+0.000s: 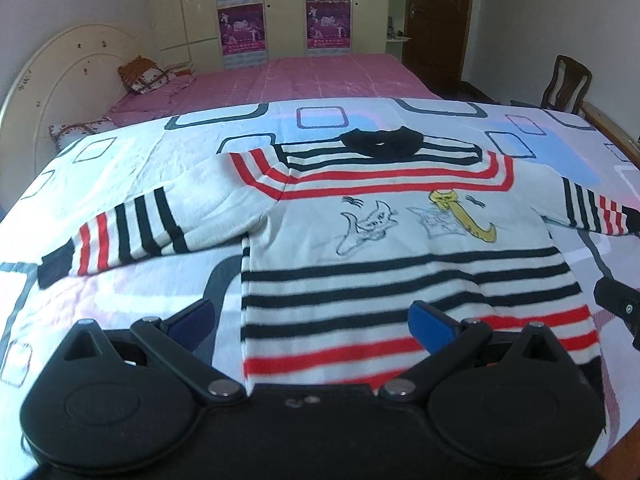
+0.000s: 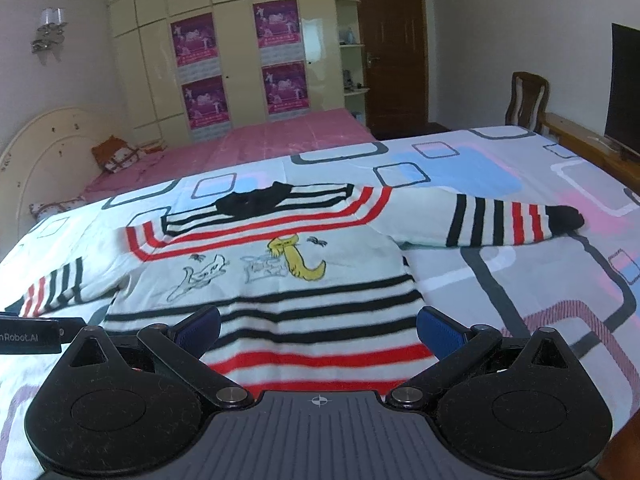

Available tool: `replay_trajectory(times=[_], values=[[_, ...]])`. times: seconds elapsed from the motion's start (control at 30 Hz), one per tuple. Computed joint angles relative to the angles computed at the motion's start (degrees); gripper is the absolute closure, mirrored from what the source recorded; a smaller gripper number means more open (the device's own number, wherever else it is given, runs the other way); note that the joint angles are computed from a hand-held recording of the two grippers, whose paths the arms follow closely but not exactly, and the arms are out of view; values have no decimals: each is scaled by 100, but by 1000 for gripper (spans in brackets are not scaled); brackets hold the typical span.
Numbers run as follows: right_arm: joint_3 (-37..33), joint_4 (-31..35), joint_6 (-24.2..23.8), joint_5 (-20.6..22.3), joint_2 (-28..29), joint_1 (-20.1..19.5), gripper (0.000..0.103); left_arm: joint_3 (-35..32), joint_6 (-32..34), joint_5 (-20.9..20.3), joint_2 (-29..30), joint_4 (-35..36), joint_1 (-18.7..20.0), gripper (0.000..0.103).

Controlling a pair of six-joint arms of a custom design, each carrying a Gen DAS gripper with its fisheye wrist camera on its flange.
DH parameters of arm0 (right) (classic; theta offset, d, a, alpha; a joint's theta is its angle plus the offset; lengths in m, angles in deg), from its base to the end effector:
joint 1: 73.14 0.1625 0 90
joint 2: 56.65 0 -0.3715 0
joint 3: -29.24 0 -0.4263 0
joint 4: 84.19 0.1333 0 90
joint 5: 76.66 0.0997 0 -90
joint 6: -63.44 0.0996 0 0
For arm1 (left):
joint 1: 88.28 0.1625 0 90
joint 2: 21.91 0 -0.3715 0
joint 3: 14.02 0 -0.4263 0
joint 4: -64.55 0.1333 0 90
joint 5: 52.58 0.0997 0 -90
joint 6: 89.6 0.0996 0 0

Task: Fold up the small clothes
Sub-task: 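Move the right tool to the sleeve's black cuff and grasp it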

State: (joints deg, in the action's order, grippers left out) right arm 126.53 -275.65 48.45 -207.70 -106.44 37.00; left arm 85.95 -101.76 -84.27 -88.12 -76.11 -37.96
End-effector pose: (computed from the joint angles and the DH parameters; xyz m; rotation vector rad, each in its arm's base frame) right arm 0.2866 -0.5843 0.1683 0.2671 -2.2474 1.1681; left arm -0.2248 -0.6124 0.2445 0.3475 2.1888 -0.8337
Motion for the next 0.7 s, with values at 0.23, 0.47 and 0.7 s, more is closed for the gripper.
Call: replay_trajectory(times=[0.23,0.47,0.7], values=[[-739,28,30,-210,571,-36,0,-562,728,-299,427,-506,369,0],[-1028,136,-101,-111,662,-225,0,-1138,703,-372,955,-437,526,2],[-1217,409,-414,346,511,-742,1,-1793,384,7,1727,-360,489,3]])
